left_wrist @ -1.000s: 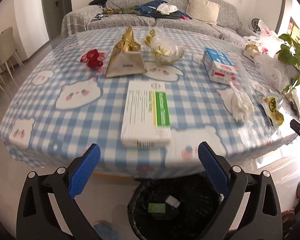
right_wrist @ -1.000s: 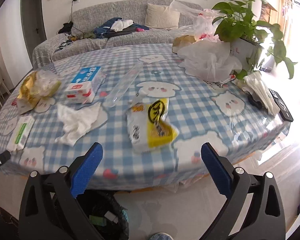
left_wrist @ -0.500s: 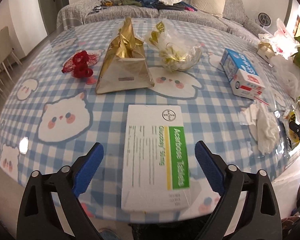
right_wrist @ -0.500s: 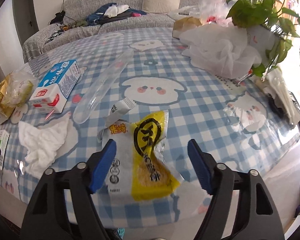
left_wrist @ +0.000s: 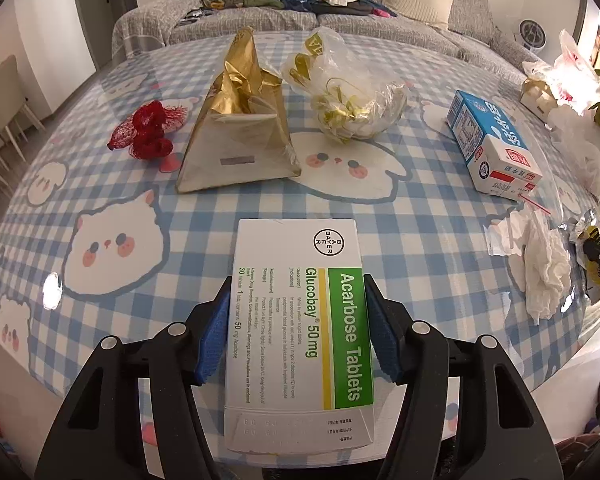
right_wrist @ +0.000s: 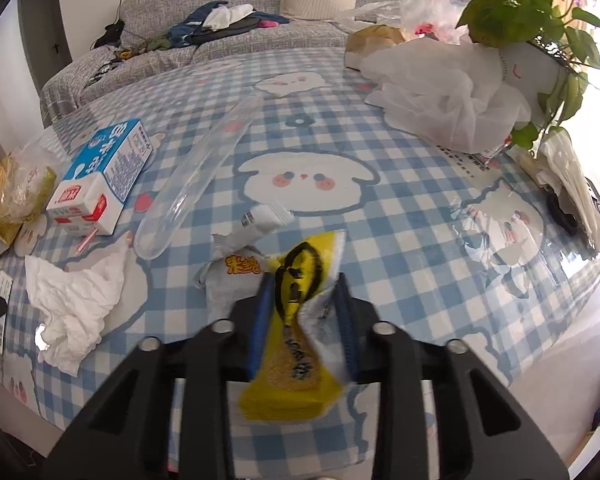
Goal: Collect trash
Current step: 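Grasp the Acarbose Tablets box with the left tool while the right tool grasps the yellow wrapper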
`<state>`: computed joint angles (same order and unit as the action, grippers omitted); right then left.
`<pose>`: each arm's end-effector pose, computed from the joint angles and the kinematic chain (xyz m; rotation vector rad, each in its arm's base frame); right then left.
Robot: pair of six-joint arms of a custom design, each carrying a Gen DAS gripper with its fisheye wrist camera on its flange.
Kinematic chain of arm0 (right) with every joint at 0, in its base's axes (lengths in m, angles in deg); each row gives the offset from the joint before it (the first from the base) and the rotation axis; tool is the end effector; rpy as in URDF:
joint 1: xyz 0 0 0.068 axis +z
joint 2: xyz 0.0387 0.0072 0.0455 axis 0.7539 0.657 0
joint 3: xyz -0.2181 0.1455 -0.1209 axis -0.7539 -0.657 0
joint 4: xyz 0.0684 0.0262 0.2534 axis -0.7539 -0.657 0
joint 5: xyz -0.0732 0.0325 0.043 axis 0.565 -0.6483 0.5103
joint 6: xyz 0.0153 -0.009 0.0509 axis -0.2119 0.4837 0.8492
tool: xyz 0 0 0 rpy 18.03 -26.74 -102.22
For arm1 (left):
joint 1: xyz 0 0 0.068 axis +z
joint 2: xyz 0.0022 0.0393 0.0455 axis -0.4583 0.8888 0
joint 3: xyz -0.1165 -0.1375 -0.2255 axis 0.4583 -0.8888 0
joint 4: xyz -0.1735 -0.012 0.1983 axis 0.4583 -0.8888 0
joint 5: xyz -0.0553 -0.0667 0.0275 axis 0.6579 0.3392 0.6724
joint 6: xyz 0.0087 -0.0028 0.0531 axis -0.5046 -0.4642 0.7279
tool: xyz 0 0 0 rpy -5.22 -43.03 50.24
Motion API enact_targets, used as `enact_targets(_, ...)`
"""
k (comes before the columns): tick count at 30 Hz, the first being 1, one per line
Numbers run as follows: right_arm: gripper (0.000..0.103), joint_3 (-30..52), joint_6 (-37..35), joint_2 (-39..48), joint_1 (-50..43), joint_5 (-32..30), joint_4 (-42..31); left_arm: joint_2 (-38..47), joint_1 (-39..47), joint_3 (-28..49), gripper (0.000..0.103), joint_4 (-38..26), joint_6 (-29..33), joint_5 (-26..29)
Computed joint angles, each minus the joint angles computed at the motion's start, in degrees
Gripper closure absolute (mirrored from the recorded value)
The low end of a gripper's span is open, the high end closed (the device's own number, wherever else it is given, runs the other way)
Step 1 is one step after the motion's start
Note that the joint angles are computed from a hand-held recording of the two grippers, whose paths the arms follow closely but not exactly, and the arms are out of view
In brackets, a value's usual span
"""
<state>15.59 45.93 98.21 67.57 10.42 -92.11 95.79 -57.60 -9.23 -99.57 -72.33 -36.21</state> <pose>0.2423 0.0809 0.3000 -0.4100 2.4830 0.0996 0.0747 -0.0258 0.3038 -0.6587 2.5271 0.1612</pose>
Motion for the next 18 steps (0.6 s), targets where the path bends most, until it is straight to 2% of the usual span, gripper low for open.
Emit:
enact_targets(7,0.083,-0.3,-0.4,-0.5,-0.5,-0.6,0.4,-0.5,0.9,-0.1,0.044,0.8,0.6,0.8)
enact_targets(12,0.085,-0.4,0.0,-1.3,-1.1,-1.3,0.5,-0.7,-0.9,0.1,0.044,-0.4,-1.2,0.5)
enact_targets(15,0.086,-0.3,0.3,-1.9,-1.0,-1.3,0.2,-0.6,-3.5,0.7,0.044,-1.7,-3.7,-0.1)
enact_targets(18,0.086,-0.2,0.5,-2.7,-0.7,-1.2,-0.2,0.4,-9.0,1.8,0.044,-4.3,-9.3,-1.8)
